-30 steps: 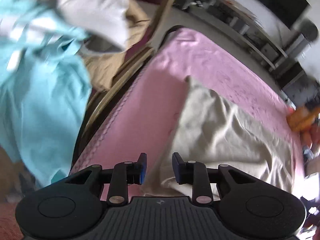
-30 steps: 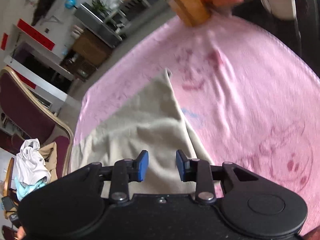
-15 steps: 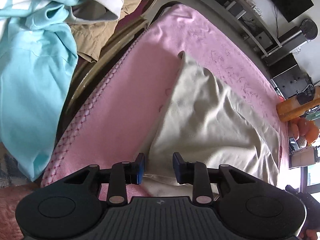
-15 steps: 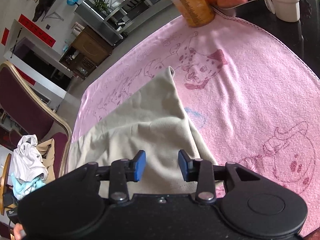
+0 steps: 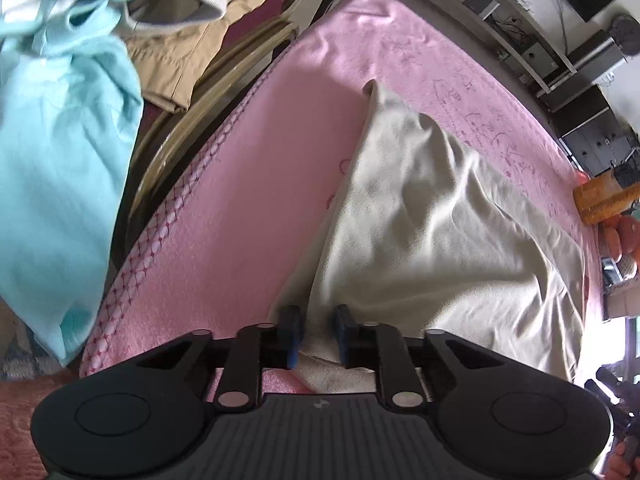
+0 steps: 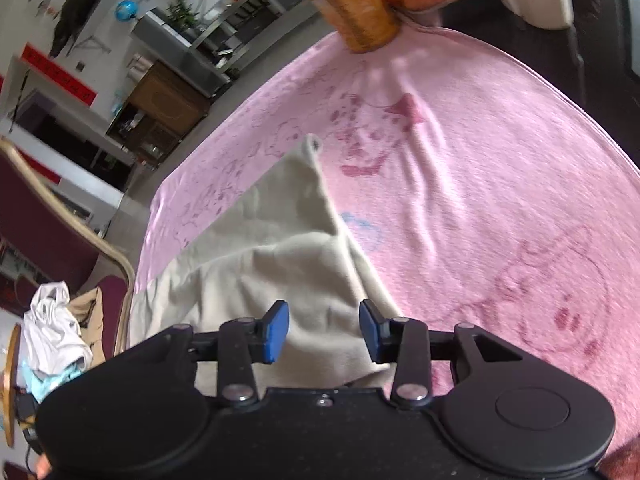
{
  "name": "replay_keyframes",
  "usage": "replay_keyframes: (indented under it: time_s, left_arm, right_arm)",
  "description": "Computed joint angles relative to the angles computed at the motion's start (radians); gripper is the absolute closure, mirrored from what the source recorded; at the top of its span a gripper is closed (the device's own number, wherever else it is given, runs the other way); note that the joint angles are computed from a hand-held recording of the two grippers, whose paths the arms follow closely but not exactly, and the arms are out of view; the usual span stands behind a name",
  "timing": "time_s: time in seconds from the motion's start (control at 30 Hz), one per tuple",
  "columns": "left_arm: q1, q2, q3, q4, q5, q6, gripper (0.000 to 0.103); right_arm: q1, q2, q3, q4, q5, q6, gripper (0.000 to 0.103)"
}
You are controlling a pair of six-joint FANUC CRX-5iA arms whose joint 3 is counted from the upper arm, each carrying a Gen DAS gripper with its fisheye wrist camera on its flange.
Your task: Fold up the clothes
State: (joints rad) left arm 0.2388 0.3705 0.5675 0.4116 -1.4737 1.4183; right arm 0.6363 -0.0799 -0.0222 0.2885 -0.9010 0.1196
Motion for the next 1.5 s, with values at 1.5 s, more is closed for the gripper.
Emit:
replay_keyframes:
  time_s: [1.5]
  left_arm:
    - [0.106, -0.201, -0.425, 0.495, 0.38, -0.163, 0.102]
  right_arm:
    - [-0.044, -0.138, -0.208, 0.036, 0.358, -0.295, 0.098]
